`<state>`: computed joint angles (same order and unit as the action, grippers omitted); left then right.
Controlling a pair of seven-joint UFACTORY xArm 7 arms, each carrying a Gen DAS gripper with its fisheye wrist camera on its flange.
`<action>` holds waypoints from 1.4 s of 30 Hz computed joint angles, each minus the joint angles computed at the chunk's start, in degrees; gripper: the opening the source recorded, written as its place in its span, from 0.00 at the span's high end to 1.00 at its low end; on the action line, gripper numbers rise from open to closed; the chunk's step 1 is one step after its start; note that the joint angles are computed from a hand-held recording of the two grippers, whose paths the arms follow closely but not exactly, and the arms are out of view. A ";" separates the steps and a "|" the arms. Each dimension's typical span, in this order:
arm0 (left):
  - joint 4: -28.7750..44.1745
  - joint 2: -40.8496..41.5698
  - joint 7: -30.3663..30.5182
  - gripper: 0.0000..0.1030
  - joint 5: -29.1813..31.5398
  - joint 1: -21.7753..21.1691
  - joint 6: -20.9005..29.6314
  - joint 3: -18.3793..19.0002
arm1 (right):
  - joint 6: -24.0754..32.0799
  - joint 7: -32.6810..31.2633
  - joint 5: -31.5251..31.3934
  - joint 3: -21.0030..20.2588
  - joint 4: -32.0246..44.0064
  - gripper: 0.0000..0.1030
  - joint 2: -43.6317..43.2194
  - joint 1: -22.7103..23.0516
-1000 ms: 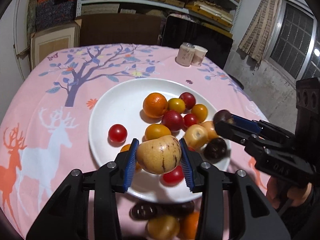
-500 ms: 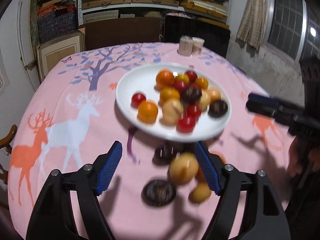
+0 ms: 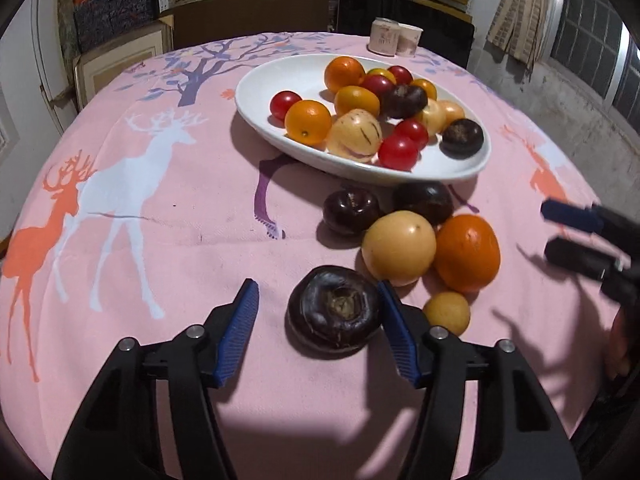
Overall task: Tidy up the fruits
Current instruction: 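Grasp a dark purple fruit with the left gripper while the right gripper grasps the orange, then lower the purple fruit and orange onto the white plate and open both grippers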
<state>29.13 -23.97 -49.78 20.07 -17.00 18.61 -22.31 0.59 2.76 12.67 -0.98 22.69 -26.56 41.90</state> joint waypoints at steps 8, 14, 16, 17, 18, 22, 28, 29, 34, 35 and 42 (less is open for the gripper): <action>-8.36 -10.08 -7.10 0.59 -3.00 6.04 -9.86 -3.29 | 1.19 -1.47 1.72 -0.73 3.20 0.39 3.73 3.44; -8.13 -10.05 -5.68 0.59 -3.98 5.97 -9.73 -3.34 | 4.21 1.61 -0.89 7.83 8.62 0.39 9.71 -4.41; -8.02 -9.90 -5.44 0.59 -4.22 6.07 -10.06 -3.44 | 5.71 0.03 2.10 6.08 10.47 0.50 11.83 -2.46; -8.11 -9.99 -5.30 0.59 -4.36 5.99 -10.07 -3.43 | 5.99 -3.73 6.66 2.97 10.96 0.52 12.27 0.93; -8.14 -9.92 -5.15 0.59 -4.53 5.92 -10.20 -3.36 | 6.02 -7.50 11.16 0.56 11.22 0.57 12.45 3.68; -8.15 -9.30 -4.44 0.59 -5.21 5.65 -10.82 -2.93 | 3.99 -15.44 21.20 -2.02 9.88 0.57 11.33 7.49; -8.60 -9.62 -4.15 0.59 -5.85 6.08 -11.90 -3.30 | -2.94 -20.14 27.34 -3.62 4.35 0.57 5.69 10.17; -8.57 -9.56 -4.05 0.59 -5.96 6.08 -11.87 -3.31 | -3.46 -18.99 26.42 -2.86 3.31 0.57 4.64 8.85; -8.00 -10.19 -3.99 0.59 -5.79 6.25 -10.60 -4.00 | -3.86 -13.08 21.93 1.07 0.52 0.57 1.16 -0.59; -7.84 -10.23 -3.74 0.59 -5.88 5.81 -10.90 -3.65 | -3.87 -12.06 21.13 1.38 0.45 0.57 0.63 -2.29; 1.76 -3.87 -1.01 0.59 -4.35 8.34 -9.44 -4.31 | -6.38 -11.29 14.17 -3.48 5.40 0.57 3.14 -2.07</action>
<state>30.89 -27.84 -50.79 15.72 -8.66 9.17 -26.61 -5.79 -8.53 26.85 -4.46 28.09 -23.42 39.83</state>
